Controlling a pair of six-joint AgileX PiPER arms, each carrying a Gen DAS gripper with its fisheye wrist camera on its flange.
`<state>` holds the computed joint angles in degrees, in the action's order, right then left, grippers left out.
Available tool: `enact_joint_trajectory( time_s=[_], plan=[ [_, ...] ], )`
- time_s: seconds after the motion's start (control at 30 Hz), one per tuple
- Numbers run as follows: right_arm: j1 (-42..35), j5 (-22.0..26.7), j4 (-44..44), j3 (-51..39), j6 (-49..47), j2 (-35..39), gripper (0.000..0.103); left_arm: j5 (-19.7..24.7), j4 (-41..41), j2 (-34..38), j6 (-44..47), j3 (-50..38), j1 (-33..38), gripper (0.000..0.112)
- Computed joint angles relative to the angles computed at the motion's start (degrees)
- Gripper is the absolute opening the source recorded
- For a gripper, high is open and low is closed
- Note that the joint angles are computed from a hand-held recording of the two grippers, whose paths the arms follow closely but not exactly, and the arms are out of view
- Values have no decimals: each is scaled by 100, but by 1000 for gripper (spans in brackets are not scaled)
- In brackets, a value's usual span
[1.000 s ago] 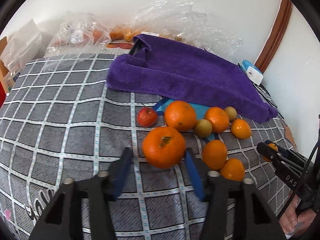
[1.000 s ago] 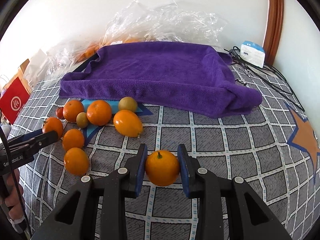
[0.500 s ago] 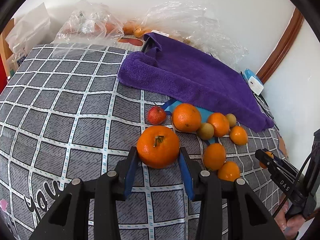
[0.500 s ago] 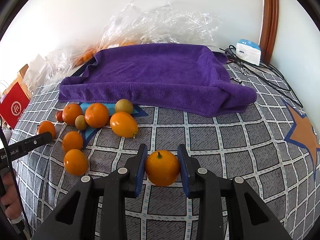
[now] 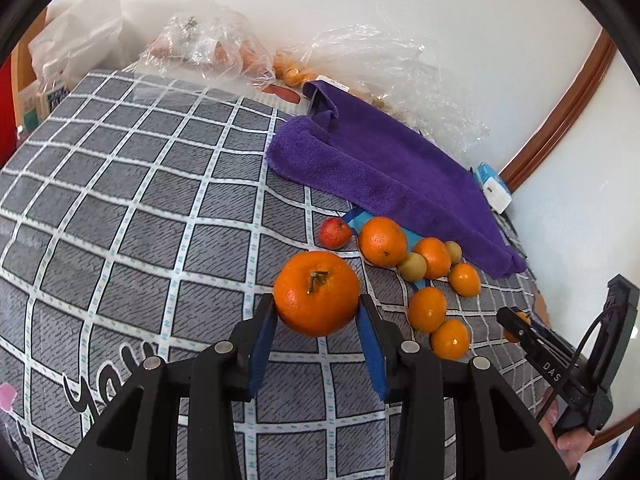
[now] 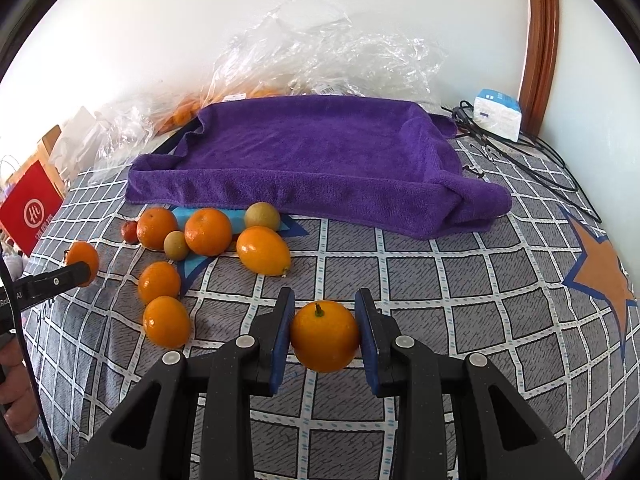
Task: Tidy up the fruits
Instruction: 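Lift and carry both held oranges over the purple towel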
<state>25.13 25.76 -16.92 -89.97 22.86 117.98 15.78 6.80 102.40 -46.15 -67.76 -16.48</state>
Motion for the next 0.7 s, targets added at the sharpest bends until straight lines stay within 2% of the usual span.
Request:
enact_joint_trajectory(
  time_s=[0.1, 0.23, 0.37, 0.47, 0.7],
  plan=[
    [49, -120, -3, 163, 63, -86, 31, -213, -762, -125, 622, 247, 120, 38],
    [74, -273, 169, 334, -110, -138, 31, -113, -11, -153, -129, 242, 37, 38],
    [20, -290, 373, 360, -281, -128, 31, 82, 127, -157, -311, 67, -23, 38],
    [-40, -290, 467, 356, -328, -162, 31, 308, 604, -152, -711, -147, -121, 38],
    [-158, -237, 921, 157, -820, -234, 31, 917, 893, 85, -721, -1067, -229, 38]
  ],
)
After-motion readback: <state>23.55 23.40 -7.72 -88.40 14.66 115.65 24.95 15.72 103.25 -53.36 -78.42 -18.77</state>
